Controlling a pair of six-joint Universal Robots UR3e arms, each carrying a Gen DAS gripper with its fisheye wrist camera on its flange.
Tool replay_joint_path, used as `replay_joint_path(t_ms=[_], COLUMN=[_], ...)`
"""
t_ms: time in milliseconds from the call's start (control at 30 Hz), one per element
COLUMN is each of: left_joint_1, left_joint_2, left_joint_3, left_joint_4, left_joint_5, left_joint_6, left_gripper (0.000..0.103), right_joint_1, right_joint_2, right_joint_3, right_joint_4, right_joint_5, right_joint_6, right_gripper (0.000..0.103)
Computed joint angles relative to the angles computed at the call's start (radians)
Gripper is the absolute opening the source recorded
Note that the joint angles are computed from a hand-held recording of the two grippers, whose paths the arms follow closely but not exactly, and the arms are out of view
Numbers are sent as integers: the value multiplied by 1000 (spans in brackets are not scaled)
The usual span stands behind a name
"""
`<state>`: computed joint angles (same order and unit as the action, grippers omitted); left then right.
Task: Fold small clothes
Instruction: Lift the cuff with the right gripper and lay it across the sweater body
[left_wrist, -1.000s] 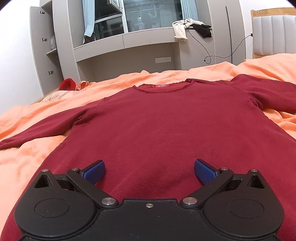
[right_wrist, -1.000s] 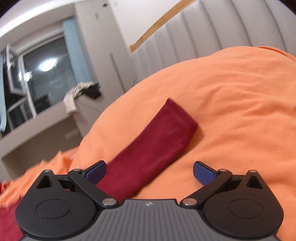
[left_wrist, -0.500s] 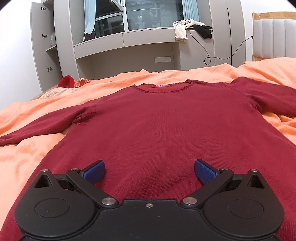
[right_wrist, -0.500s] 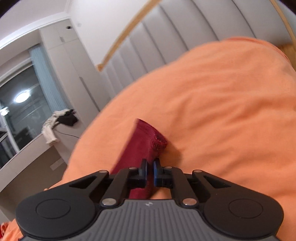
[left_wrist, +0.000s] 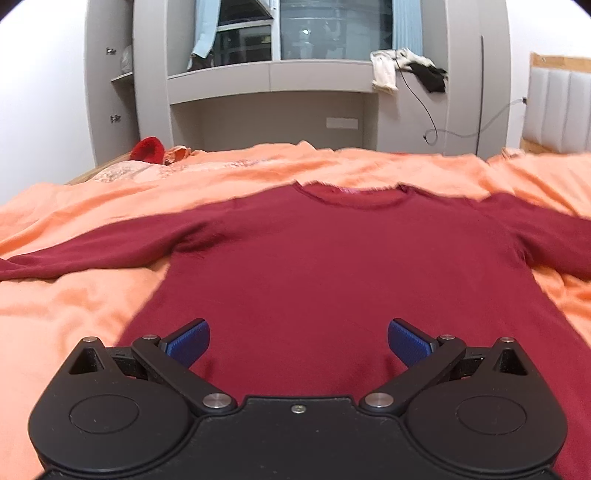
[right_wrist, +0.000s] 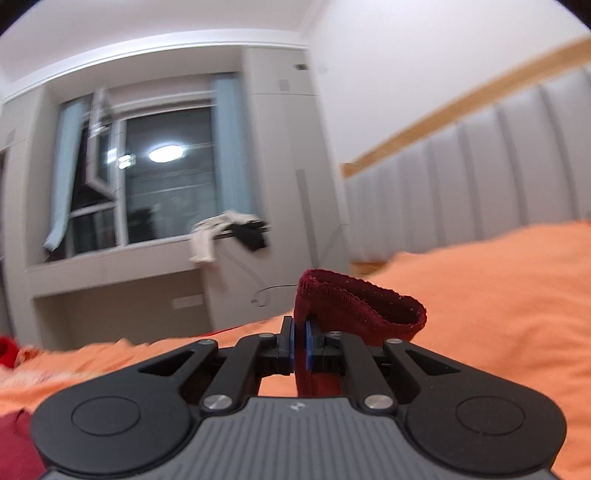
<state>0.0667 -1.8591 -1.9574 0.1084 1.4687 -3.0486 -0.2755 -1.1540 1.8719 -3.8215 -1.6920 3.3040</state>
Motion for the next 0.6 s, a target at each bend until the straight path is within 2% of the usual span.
replay_joint_path(t_ms=[133,300,400,500,600], left_joint_1=[61,126,168,212,251], left_joint_2=[45,74,74,75,79], left_joint_3=[7,42,77,102,116], left_joint_4=[-33,-101,-140,-162,-172], left_joint_5=[-58,-84,-87,-88,-99], left_joint_6=[-46,-99,-134,-180,-212], left_gripper=[102,102,102,102,102], right_joint_1=[150,296,382,465,541], right_joint_2=[0,87,149,193,234], right_joint_3=[-119,-338,-444,-514,-529], right_joint_4=[78,194,270,408,509], right_joint_5=[-19,74,140,208,214], right_joint_6=[-107,-241,-392,-575,-726], right_gripper=[6,6,6,6,6])
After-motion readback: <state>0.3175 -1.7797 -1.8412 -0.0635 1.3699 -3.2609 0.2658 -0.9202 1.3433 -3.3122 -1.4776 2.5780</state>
